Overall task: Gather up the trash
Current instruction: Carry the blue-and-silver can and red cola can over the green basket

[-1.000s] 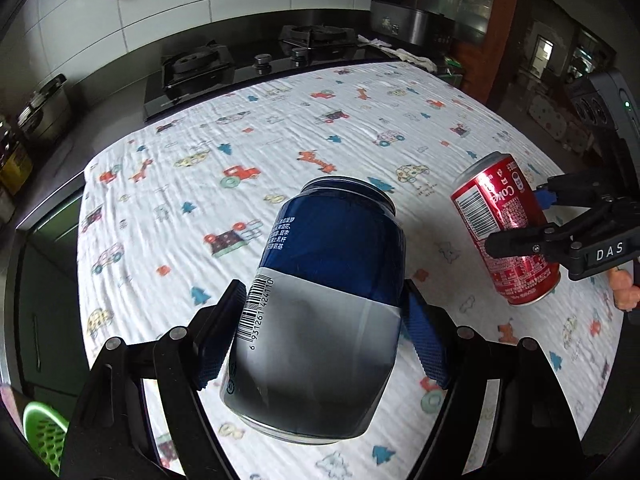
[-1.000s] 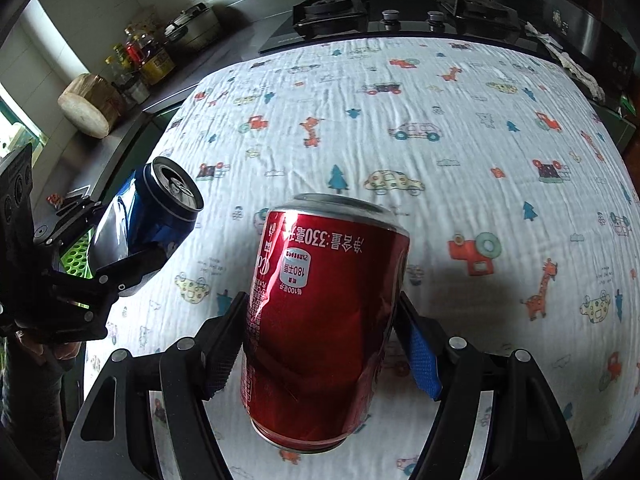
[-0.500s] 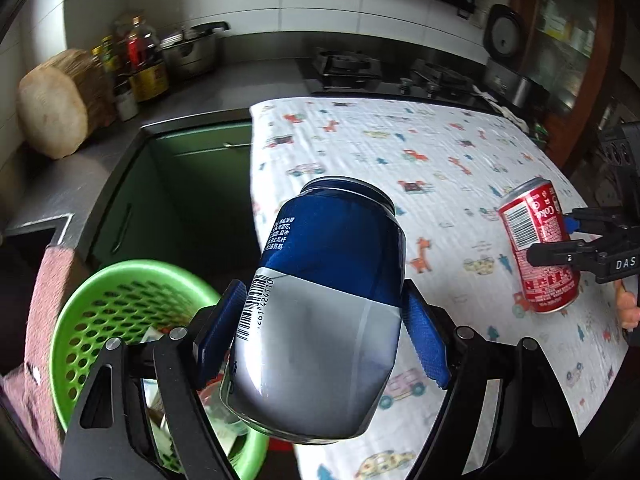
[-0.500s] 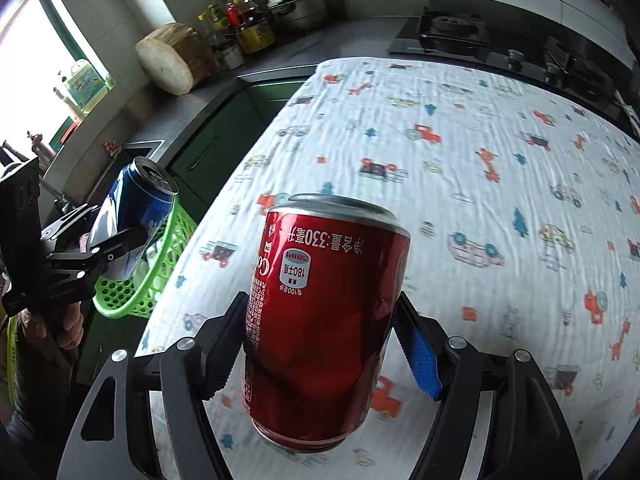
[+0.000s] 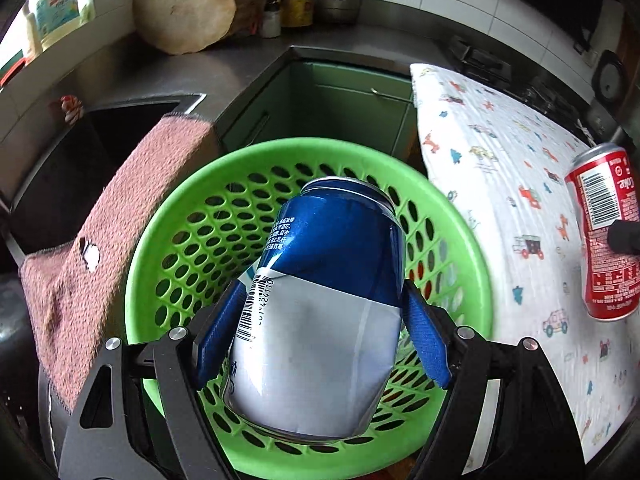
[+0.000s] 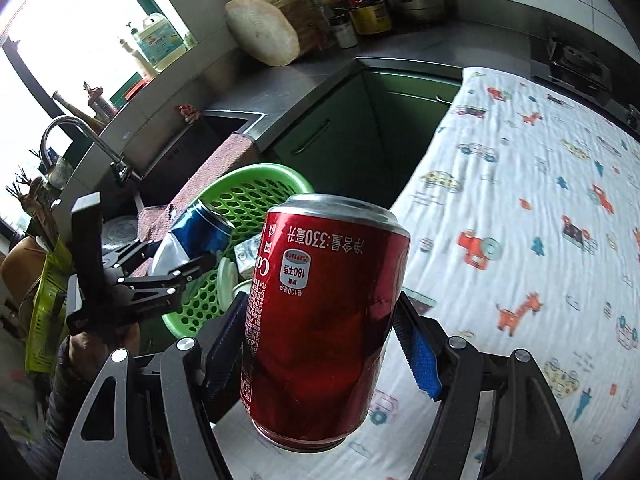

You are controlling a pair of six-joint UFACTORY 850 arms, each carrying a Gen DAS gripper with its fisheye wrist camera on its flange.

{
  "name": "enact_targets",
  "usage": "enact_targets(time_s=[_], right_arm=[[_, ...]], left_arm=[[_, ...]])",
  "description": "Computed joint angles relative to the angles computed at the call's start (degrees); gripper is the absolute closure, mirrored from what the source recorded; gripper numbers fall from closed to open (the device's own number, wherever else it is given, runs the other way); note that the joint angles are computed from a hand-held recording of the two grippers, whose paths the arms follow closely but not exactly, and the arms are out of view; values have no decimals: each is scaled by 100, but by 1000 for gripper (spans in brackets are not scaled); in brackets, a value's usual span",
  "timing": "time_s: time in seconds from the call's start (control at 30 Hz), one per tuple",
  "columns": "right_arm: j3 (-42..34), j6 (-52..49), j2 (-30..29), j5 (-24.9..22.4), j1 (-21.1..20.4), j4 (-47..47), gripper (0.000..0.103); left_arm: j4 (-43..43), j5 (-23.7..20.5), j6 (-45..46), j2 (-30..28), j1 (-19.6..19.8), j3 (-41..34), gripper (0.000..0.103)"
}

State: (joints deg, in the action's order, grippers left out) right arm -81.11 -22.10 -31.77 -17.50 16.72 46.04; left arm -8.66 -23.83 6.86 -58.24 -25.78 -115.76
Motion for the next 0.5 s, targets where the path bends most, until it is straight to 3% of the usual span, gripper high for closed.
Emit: enact_targets(time_s=[0.5], right_arm=[[-1503, 510, -1132, -542, 263, -523, 34]], left_arm=[[-587, 38, 256, 17, 266, 305, 20]])
